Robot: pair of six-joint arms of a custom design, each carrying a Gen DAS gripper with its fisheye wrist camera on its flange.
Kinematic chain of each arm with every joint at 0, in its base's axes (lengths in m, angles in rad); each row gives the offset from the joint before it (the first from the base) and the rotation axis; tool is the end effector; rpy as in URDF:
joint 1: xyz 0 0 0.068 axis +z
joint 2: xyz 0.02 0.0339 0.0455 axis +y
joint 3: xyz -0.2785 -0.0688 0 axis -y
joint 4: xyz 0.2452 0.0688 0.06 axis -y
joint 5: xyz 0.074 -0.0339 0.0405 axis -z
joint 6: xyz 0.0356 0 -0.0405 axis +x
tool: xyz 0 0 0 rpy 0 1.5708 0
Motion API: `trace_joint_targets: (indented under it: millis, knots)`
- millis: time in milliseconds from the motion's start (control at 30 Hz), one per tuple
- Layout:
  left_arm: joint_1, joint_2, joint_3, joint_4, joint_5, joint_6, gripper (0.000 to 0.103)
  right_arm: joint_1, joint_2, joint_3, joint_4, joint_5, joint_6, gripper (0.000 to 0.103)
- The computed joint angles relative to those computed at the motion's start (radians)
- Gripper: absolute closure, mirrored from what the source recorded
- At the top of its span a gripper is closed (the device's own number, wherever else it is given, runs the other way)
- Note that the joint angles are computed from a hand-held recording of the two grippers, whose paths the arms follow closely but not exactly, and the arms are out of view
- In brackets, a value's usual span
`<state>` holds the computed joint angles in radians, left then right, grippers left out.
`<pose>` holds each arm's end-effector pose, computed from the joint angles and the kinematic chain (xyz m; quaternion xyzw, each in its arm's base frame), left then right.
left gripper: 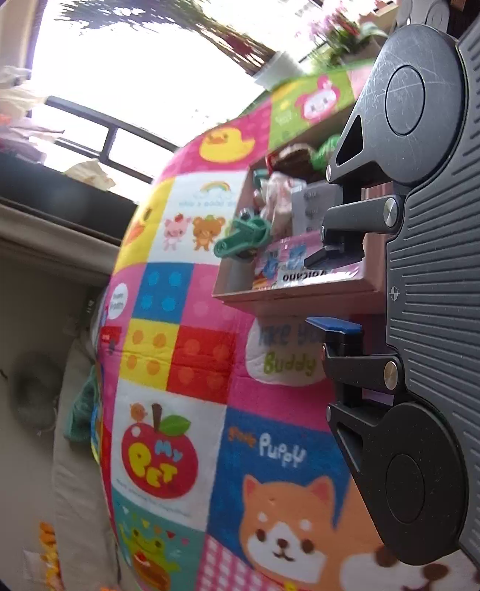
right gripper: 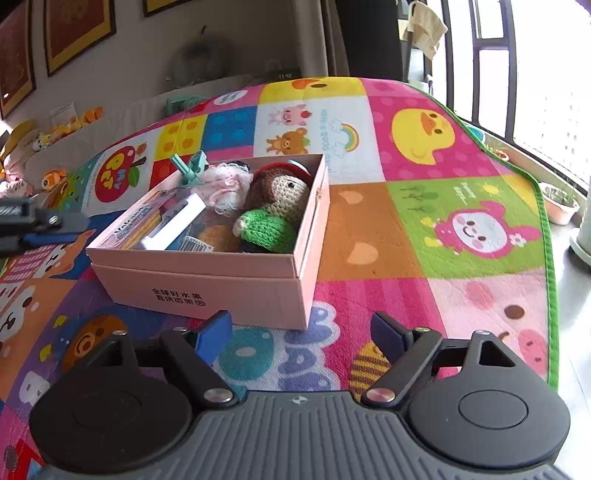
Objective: Organize objects
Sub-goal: 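Lower the figurine into the box with the left tool and open it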
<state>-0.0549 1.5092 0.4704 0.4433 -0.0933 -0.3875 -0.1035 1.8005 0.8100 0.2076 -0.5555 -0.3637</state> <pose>0.2693 -0.0115 0.1492 -0.1676 0.8667 -0.0625 0.4657 0.3420 -0.0167 0.1390 -0.2196 0.8669 0.1609 0.4177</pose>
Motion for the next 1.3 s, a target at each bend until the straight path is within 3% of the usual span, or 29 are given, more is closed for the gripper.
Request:
trace_joint_targets:
  millis: [67,133,200,300,467,700,1167,1300]
  knots:
    - [-0.004,0.074,0.060,-0.025,-0.030,0.024,0.064,0.027,0.006,-0.004,0.035,0.041,-0.001,0.043]
    - [0.001,0.110,0.077,-0.023,-0.034,0.037,0.055,0.051,0.014,-0.009,0.073,0.072,-0.004,0.043]
    - [0.008,0.109,0.061,-0.009,-0.056,0.057,0.032,0.068,0.022,0.001,0.066,0.072,-0.012,0.043]
    - [0.054,0.086,0.024,0.001,-0.036,0.064,0.014,0.115,0.012,-0.022,0.094,0.095,-0.025,0.042]
    - [0.143,0.076,-0.030,0.073,-0.029,0.098,0.007,0.203,0.012,-0.038,0.135,0.136,0.000,0.041]
    - [0.257,0.122,-0.052,0.175,0.069,0.102,0.004,0.290,0.037,-0.012,0.157,0.205,0.019,0.041]
    - [0.254,0.136,-0.051,0.186,0.060,0.094,0.004,0.305,0.031,0.003,0.125,0.241,0.032,0.040]
    - [0.222,0.080,-0.097,0.202,0.009,0.094,0.005,0.303,0.023,0.005,0.117,0.263,0.062,0.040]
